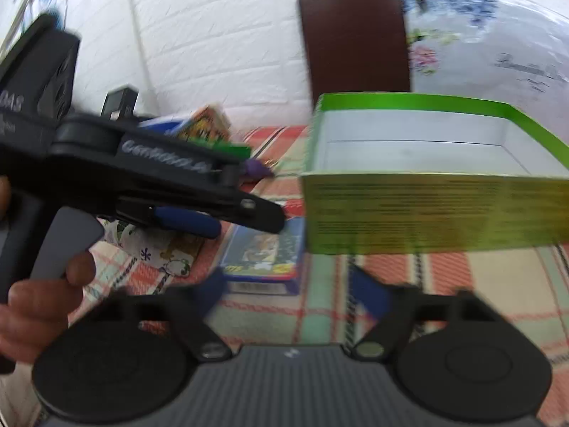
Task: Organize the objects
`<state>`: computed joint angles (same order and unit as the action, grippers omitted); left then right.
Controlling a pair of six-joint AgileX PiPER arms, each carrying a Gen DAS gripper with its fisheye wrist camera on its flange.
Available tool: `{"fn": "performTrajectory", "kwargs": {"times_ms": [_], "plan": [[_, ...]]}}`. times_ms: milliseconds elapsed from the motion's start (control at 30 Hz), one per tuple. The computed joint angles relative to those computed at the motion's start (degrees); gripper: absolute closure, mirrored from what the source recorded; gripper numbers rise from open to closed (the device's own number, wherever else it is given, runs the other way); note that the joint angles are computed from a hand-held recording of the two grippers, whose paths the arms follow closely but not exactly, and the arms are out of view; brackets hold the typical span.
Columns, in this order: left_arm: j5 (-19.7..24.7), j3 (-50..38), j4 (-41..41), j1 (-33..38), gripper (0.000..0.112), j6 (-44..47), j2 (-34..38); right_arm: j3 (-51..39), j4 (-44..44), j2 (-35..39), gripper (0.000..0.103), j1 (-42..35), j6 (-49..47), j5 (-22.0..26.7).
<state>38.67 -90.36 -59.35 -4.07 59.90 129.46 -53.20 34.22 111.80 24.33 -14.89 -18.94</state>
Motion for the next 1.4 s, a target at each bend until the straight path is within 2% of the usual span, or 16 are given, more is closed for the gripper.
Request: {"fn": "performTrajectory", "kwargs": {"times_ms": [33, 67, 167, 200, 233, 300, 433, 567, 700, 767, 833, 867, 933, 1033, 1233, 1400], "plan": [[-1.36, 0.7, 0.61, -0.71, 0.046, 0.24, -0.37, -2.39, 3.87, 1.62, 0.013, 0.2, -5.73, 1.61], [-1.3, 0.4, 1.95, -1.06, 0.058, -0.89, -0.04, -4.91, 7.77, 3.8, 0.013, 0.71, -11.46, 2.51], [-3.48, 3.79, -0.43, -0.36, 0.068, 1.63, -1.97, -7.11, 17.86, 5.57, 0.031, 4.0, -23.02, -1.4], [-4.08, 5.5, -1.14, 0.39, 0.074, 2.09, -3.15, -6.85, 18.12, 4.92, 0.039, 4.01, -22.49, -0.81], [-2.7, 6.86, -2.06, 1.85, 0.079, 2.71, -4.09, -6.18, 16.31, 3.87, 0.039, 3.55, -19.68, 0.92], [0.63, 9.89, -4.78, 4.89, 0.087, 4.64, -6.15, -2.86, 10.51, 1.97, 0.039, 4.75, -11.54, -1.05], [0.5, 20.06, -15.91, 7.13, 0.085, 17.18, -13.93, 2.78, 13.43, -0.77, 0.039, 11.62, -14.1, -14.69], [1.04, 17.85, -20.38, 4.33, 0.085, 21.16, -15.95, 3.76, 14.69, -2.64, 0.039, 11.38, -15.24, -22.94], [-1.82, 9.93, -23.34, -2.59, 0.08, 23.38, -12.65, 0.69, 13.24, -2.56, 0.039, 5.15, -16.64, -24.25], [-4.19, 4.55, -22.56, -6.0, 0.076, 22.21, -8.69, -3.78, 14.15, 0.13, 0.038, 1.8, -19.59, -22.26], [-7.05, 0.53, -21.57, -8.5, 0.073, 20.3, -4.99, -5.21, 12.09, 2.54, 0.025, -1.71, -19.68, -21.27], [-9.75, -0.59, -20.38, -9.75, 0.074, 18.37, -3.86, -6.74, 12.53, 3.71, 0.024, -3.25, -21.13, -18.98], [-11.76, 0.35, -18.43, -10.53, 0.074, 15.57, -4.05, -5.57, 10.76, 3.3, 0.025, -6.25, -17.16, -16.29], [-11.83, 4.24, -23.46, -10.25, 0.073, 23.18, -5.88, -2.07, 6.46, 2.43, 0.025, -7.64, -8.71, -18.62], [-10.29, 13.65, -35.39, -7.18, 0.068, 36.53, -12.52, 11.1, 7.07, -1.78, 0.025, -0.84, -1.43, -32.21], [-7.86, 24.07, -40.54, 0.38, 0.068, 45.52, -18.8, 12.73, 7.95, -4.1, 0.025, 5.55, -0.51, -29.7]]}}
